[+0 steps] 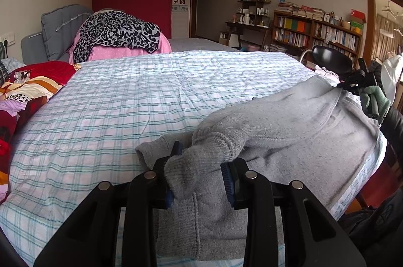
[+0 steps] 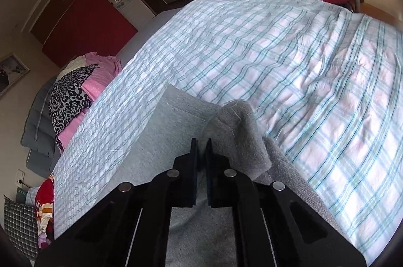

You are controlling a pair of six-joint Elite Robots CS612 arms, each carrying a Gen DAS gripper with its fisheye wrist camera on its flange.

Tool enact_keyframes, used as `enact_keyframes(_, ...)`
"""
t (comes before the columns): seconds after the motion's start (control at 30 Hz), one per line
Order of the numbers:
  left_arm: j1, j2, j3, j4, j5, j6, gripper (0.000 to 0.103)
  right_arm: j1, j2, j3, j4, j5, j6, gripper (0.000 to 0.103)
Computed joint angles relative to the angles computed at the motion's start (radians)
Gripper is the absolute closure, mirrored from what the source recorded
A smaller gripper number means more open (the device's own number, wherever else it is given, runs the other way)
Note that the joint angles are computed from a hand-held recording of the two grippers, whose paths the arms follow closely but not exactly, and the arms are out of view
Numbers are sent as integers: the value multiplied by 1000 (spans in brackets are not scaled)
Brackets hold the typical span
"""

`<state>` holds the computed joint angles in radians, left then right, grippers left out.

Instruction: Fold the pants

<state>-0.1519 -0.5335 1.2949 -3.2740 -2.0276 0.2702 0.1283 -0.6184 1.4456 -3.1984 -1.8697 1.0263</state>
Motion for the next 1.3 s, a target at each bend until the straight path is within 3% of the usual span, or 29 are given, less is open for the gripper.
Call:
enact_keyframes(0.2, 11, 8, -15, 9, -36, -6, 70, 59, -40, 23, -85, -220, -206, 98)
enact_keyframes(0.37, 33, 20, -29, 39, -97, -13, 68, 95, -76, 111, -191, -289, -246, 98)
enact_keyframes(0.6, 43, 4, 20, 19, -92, 55, 67, 134, -97, 244, -223, -288, -102, 98)
enact_keyframes(0.77, 38, -13, 65, -9, -63, 101, 67, 139, -83, 315, -294, -269, 62, 98)
enact_keyframes(0.9, 39, -19, 84, -37, -32, 86, 67, 141, -64, 320, -300, -239, 85, 98)
enact_keyframes(0.97, 42, -19, 85, -45, -25, 59, 67, 132, -55, 326, -326, -202, 120, 93)
enact_keyframes(1.0, 44, -19, 87, -50, -23, 44, 67, 126, -49, 330, -347, -181, 139, 81)
enact_keyframes(1.07, 47, -18, 89, -55, -23, 22, 67, 116, -34, 336, -412, -144, 158, 68)
enact_keyframes(1.1, 48, -19, 93, -55, -20, 15, 66, 115, -29, 335, -427, -139, 162, 67)
enact_keyframes(1.23, 51, -24, 94, -11, -25, -47, 31, 119, -25, 323, -419, -159, 144, 65)
enact_keyframes(1.3, 58, -27, 93, 18, -66, -89, 29, 120, -23, 317, -413, -168, 137, 65)
